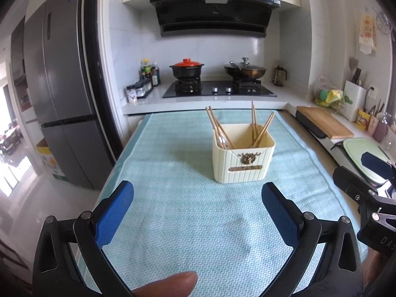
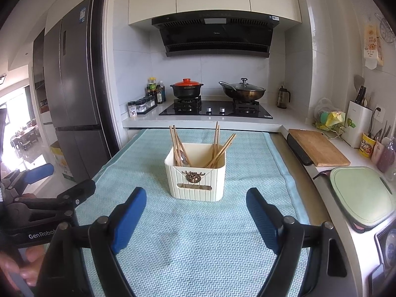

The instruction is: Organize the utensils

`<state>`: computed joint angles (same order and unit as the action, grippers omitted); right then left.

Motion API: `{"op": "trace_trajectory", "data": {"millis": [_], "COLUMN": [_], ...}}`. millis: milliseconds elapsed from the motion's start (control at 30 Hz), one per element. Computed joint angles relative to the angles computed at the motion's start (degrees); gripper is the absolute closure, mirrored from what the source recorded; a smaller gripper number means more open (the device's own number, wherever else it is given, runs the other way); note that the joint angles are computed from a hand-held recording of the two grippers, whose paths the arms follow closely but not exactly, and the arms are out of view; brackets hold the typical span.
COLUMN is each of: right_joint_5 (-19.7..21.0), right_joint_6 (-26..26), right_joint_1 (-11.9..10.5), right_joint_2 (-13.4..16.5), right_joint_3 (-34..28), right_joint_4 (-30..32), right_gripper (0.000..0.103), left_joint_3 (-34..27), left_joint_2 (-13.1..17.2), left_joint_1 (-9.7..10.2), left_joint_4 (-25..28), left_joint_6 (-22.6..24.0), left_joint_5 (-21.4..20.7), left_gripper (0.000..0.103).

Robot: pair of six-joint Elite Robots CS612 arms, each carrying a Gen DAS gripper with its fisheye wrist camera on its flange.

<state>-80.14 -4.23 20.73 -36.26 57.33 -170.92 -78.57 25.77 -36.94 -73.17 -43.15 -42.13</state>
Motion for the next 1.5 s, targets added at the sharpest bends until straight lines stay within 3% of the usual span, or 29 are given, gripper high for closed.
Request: {"op": "trace_trajectory", "data": {"millis": [1500], "right_joint_5": [-0.26], "right_joint_6": [-0.44], "right_joint_1": [0.24], "right_joint_2": [-0.67], "right_joint_3": [0.76], "right_joint_4": [-0.08], "right_gripper": [0.018], "left_joint_3": [0.1], "left_joint_2": [-0.47], "left_joint_1": [-0.04], "left_joint_4": [0.15], "left_joint_6": [0.27], "left_joint_5": [-0.96], "left_gripper": [0.0]}}
